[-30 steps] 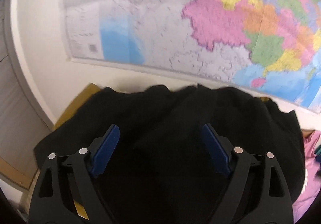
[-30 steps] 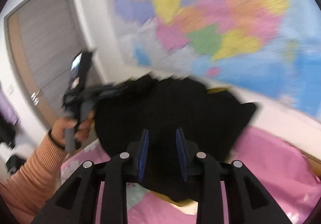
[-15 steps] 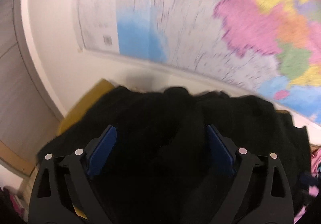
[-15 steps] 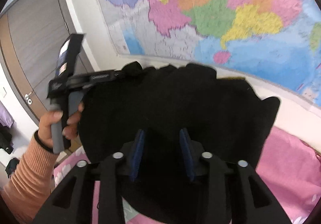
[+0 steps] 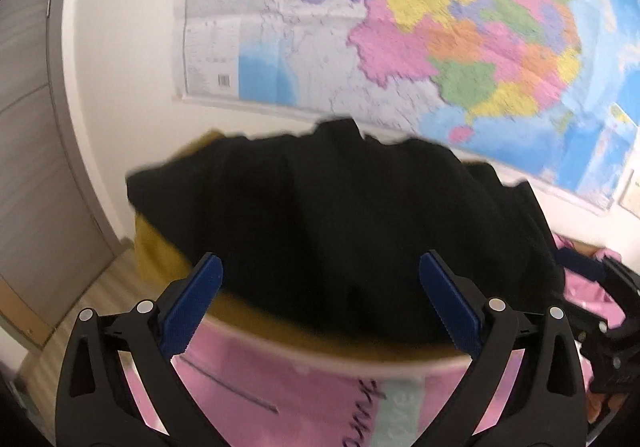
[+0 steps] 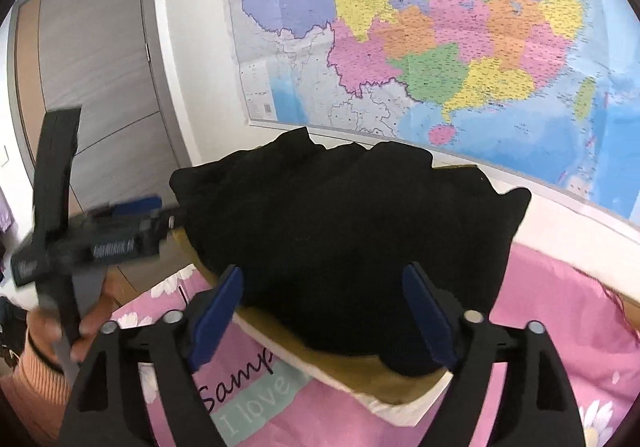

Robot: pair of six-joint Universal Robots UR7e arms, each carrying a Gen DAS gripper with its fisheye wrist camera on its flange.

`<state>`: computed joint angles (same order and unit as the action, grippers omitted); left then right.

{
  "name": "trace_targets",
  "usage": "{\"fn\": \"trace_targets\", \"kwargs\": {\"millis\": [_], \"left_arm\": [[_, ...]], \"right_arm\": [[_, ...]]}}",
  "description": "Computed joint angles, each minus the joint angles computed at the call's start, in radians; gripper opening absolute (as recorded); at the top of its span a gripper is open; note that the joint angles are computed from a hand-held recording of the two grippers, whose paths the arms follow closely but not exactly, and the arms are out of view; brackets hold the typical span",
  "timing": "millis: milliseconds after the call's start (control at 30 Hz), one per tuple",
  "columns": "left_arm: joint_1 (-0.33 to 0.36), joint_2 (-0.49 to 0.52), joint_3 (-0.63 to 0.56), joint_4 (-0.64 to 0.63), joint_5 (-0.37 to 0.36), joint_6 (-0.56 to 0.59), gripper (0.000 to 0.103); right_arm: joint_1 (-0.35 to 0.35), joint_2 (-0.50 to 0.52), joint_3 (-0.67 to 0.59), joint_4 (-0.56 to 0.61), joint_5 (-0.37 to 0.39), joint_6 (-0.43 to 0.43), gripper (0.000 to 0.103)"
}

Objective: Fold large clothes

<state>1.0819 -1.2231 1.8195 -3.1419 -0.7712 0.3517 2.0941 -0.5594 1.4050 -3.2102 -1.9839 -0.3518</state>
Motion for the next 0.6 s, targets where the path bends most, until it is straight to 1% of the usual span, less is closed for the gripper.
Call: {"fn": "trace_targets", "kwargs": {"millis": [67, 133, 167, 233, 300, 367, 400, 500, 533, 600], "left_arm": [[-0.020, -0.011, 0.056, -0.040, 0.048, -0.006, 0.098], [-0.033, -0.025, 0.093, -0.043, 0.081, -0.026, 0.098], [-0.040, -0.035, 0.113, -0.045, 0.094, -0.039, 0.098], [-0.054, -0.049, 0.148, -0.057, 0.131, -0.063, 0.098], [-0.069, -0.067, 0.175, -0.038, 0.170, -0.103, 0.098], [-0.079, -0.088, 0.202, -0.041, 0.178, -0.119, 0.098], [-0.089, -0.096, 0.218, -0.048, 0.197, -0.129, 0.098], [-0.109, -0.108, 0.249, -0.066, 0.225, -0.136, 0.098], [-0.120, -0.111, 0.266, -0.091, 0.244, -0.134, 0.098], [-0.132, -0.111, 0.281, -0.117, 0.260, -0.124, 0.098]], "right_arm": [[0.008, -0.007, 0.033, -0.045, -0.013, 0.000, 0.090], [0.014, -0.010, 0.051, -0.069, -0.027, -0.005, 0.097], [0.021, -0.010, 0.066, -0.097, -0.048, -0.008, 0.097], [0.026, -0.015, 0.090, -0.125, -0.054, -0.010, 0.097], [0.032, -0.021, 0.112, -0.144, -0.065, -0.007, 0.097], [0.038, -0.025, 0.138, -0.182, -0.075, -0.011, 0.097], [0.040, -0.028, 0.149, -0.188, -0.077, -0.007, 0.097], [0.046, -0.032, 0.182, -0.213, -0.083, -0.004, 0.097], [0.049, -0.032, 0.193, -0.224, -0.090, -0.008, 0.097], [0.054, -0.031, 0.205, -0.234, -0.098, -0.012, 0.097]]}}
